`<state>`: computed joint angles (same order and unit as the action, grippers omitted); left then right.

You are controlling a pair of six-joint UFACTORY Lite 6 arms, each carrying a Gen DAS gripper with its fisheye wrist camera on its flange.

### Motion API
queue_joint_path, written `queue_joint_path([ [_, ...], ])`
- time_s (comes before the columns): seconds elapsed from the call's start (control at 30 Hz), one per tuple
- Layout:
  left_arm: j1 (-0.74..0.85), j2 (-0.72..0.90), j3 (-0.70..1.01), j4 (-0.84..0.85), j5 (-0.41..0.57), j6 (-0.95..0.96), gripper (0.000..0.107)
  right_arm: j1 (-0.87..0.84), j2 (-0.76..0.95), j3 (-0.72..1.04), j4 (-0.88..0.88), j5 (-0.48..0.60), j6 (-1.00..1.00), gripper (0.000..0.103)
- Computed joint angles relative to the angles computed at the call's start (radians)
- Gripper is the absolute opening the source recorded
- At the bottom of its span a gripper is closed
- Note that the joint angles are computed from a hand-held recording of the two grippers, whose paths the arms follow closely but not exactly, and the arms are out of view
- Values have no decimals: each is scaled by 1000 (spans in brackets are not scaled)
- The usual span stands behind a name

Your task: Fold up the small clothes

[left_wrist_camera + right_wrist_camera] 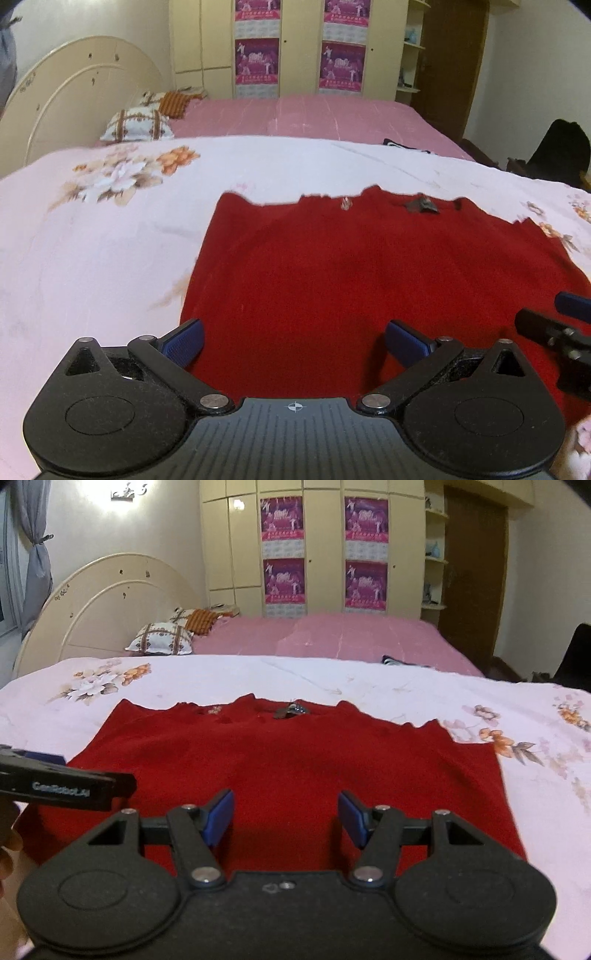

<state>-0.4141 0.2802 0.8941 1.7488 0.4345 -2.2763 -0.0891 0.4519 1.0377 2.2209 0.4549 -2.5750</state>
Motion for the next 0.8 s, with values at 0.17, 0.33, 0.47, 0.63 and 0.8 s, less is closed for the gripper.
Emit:
queue_joint_path([
  [0.17,-31,-22,-91,32,-18,-45,103,40,11,-52,140,-111,-170,60],
  [0.33,-40,-126,-176,34,-41,-50,103,15,-73,-138,162,-71,-146,61],
  [0.47,-22,-210,-235,34,-100,-70,103,2,-131,-175,124,-69,-93,61],
  [0.63,-39,-268,-296,42,-128,-96,103,-11,-185,-228,125,-54,-92,62],
  [0.8,-35,-311,-353,156,-172,-271,103,-19,-208,-249,113,-53,-89,62],
])
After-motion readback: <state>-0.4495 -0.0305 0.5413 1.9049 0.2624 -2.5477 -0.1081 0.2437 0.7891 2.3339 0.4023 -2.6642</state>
